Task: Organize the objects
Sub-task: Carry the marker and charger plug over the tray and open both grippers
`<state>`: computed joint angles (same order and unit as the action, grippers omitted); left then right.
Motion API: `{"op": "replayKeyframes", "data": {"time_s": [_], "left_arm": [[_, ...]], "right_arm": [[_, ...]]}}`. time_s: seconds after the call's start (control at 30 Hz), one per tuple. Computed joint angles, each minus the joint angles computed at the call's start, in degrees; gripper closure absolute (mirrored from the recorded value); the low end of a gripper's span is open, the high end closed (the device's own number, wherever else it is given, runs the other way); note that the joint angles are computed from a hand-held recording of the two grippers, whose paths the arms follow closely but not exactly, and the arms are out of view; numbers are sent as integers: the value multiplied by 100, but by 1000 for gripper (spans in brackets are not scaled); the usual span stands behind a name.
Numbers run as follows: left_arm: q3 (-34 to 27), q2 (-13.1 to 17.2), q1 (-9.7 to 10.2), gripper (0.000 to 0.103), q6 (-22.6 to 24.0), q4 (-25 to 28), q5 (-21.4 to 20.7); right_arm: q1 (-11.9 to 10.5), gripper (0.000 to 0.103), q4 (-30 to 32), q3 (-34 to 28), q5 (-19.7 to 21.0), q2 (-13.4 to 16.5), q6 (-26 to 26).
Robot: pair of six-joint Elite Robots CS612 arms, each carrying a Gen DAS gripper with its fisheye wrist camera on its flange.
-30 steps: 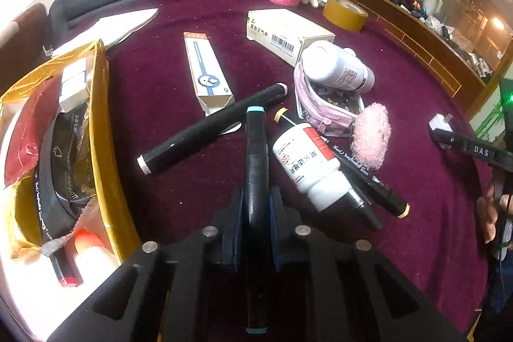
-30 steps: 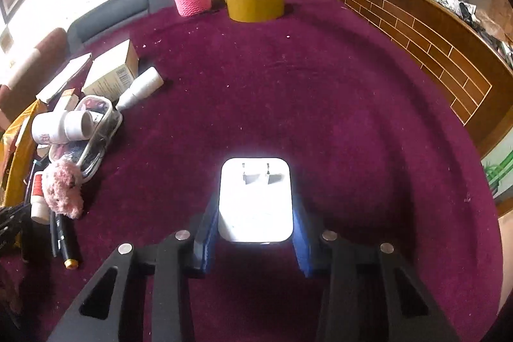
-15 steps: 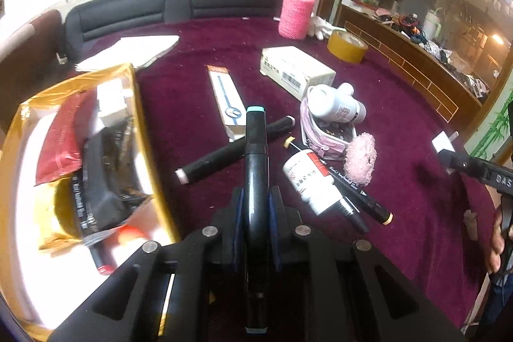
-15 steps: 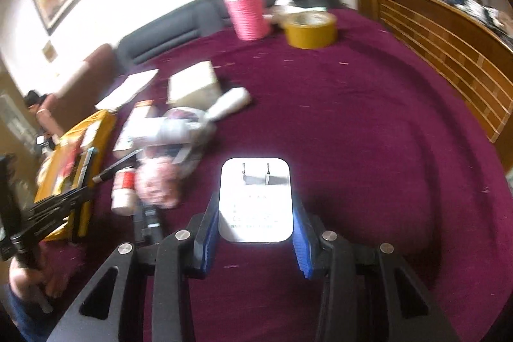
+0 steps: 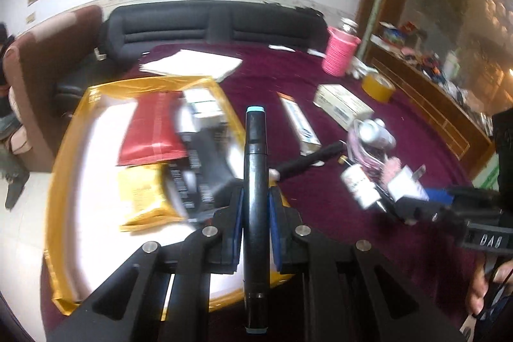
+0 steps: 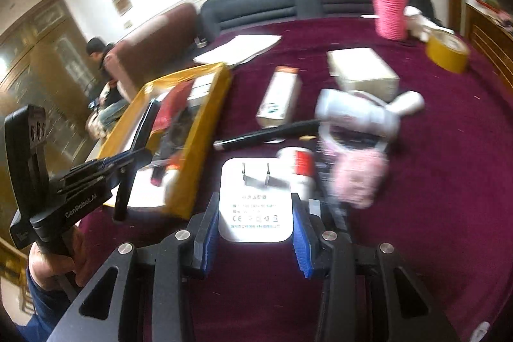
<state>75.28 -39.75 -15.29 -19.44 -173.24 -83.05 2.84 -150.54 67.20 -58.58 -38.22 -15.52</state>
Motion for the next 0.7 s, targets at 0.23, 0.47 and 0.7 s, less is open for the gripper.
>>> {"op": "replayKeyframes", "data": {"time_s": [0.23, 0.47, 0.7], "left_arm": [[319, -123, 266, 89, -633, -258, 165], [327, -49, 444, 89, -1134, -112, 287], [226, 47, 454, 89, -1174, 52, 426]], "right_arm": [[354, 59, 255, -309, 60, 143, -378], [651, 59, 890, -804, 37, 440, -753], [773, 59, 1238, -1170, 17, 687, -871]]}}
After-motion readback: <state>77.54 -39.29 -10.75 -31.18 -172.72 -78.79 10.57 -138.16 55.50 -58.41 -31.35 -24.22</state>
